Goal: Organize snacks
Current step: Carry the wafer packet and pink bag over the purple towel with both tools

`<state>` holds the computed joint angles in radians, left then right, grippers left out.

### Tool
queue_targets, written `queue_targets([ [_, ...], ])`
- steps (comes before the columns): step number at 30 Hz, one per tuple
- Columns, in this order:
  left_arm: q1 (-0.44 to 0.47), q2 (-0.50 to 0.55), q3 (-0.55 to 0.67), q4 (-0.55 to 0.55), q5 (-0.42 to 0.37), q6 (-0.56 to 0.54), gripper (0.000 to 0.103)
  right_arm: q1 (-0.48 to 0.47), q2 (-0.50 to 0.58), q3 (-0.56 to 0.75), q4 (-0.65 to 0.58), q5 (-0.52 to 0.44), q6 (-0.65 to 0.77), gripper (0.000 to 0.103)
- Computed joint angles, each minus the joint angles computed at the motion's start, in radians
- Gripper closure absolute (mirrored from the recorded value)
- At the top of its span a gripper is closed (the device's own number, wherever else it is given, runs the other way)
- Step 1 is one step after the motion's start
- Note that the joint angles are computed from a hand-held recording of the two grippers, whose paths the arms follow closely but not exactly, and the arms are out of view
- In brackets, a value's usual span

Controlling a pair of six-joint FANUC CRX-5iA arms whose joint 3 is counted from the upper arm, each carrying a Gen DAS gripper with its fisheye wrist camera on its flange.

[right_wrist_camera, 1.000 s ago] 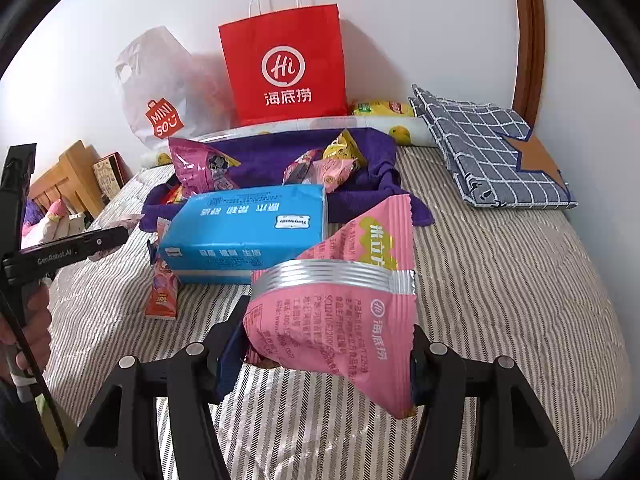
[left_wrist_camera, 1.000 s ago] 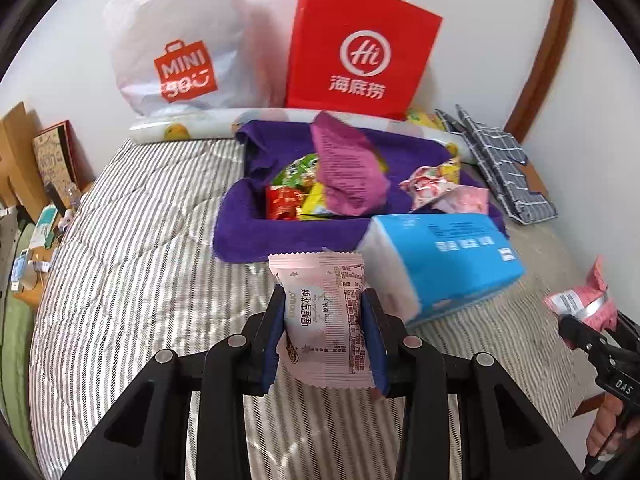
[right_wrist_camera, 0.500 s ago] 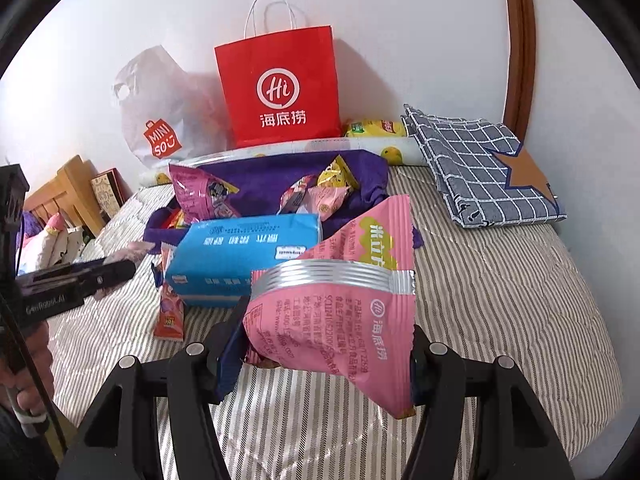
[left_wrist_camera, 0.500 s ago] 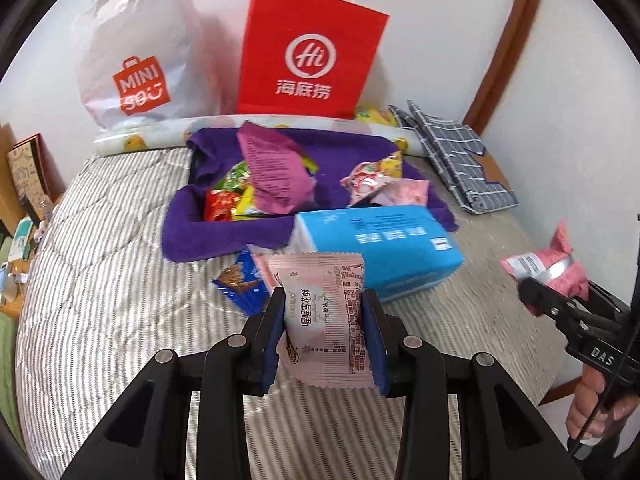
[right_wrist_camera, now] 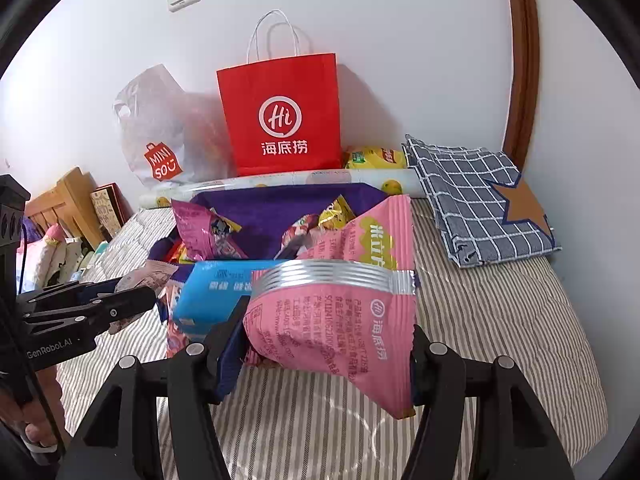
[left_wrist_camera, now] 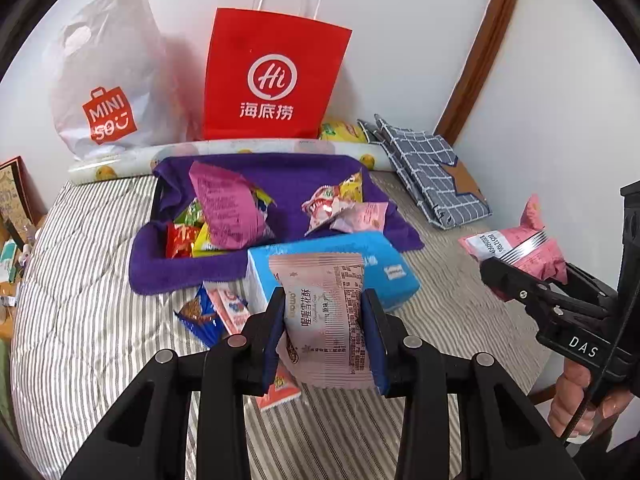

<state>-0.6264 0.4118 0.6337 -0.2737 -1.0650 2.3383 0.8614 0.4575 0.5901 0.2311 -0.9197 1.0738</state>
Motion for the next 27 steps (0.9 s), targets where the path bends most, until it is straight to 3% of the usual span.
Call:
queue_targets([
  [27, 0.083, 0.087, 0.138, -0.046, -0.049, -0.01, 0.066, -0.058, 0.242, 0.378, -0.082, -0.092, 0.078, 0.043],
])
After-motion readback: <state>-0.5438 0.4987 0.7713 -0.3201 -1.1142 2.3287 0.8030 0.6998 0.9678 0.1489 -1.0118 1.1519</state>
